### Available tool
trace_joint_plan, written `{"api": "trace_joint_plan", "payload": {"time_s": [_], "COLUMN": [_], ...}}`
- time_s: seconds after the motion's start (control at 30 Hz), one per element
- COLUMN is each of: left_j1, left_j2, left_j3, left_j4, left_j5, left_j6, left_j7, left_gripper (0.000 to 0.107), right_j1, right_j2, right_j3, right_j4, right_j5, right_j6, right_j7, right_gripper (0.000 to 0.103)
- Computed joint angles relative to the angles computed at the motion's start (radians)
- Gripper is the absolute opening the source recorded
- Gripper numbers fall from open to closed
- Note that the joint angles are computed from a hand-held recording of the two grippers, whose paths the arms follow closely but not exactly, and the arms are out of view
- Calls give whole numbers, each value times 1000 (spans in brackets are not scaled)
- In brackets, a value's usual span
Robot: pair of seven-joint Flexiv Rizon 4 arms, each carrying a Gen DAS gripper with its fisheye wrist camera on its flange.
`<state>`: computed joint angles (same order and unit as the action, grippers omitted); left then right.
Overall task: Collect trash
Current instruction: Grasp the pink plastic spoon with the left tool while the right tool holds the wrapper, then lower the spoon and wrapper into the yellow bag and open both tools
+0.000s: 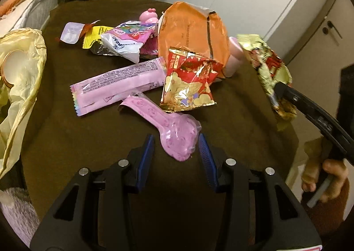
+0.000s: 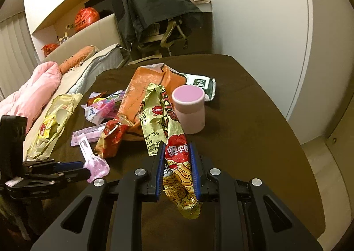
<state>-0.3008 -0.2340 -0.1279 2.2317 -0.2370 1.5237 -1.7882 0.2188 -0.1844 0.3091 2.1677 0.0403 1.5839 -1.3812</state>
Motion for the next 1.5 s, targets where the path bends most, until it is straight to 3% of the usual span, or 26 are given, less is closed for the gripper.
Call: {"api": "trace_joint_plan", "payload": {"time_s": [0.13,0.23,0.4,0.53,0.6,0.7,0.83,0.93,1.17,1.27,1.4,1.5], "left_j1": [-166,-227,-202,-185,-151,-50,-79,-120,-79,-36,20,76], "left_j2": [-43,-53,-56,-71,-63,-34,26,72,180,232,298,356], "left_j3": [208,283,241,217,192,96,143,204,205,196,194,182], "left_j4": [-117,-190,-242,-268,-241,-128,-63,-45,5,42,123,154], "left_j5": [224,378,463,536,523,376,381,452,601,647,592,605], "left_j6": [-81,-159,-241,-255,-219,-71,5,3,-40,-24,36,28], "left_j7": [-210,-342,-386,-424,-424,-326,-329,-380,-485,-520,-474,-459], "left_gripper": [41,41,41,41,35,34,34,34,34,34,34,34], "right_j1": [-48,-57,-31,-15,-53,-41,-24,-23,146,142,220,251], "right_j2": [6,19,37,48,48,59,64,65,80,69,67,54], "right_j3": [52,69,50,28,77,73,80,115,-35,-1,-73,-94], "right_j4": [1,9,33,55,45,52,47,19,57,7,1,-21], "right_j5": [65,107,120,105,150,156,173,226,-21,-25,-193,-290], "right_j6": [-2,8,35,59,50,50,42,17,31,-26,-20,-24], "right_j7": [-60,-91,-101,-78,-114,-124,-148,-206,-21,-19,116,191], "right_gripper": [21,20,20,21,21,21,21,21,21,21,21,21]}}
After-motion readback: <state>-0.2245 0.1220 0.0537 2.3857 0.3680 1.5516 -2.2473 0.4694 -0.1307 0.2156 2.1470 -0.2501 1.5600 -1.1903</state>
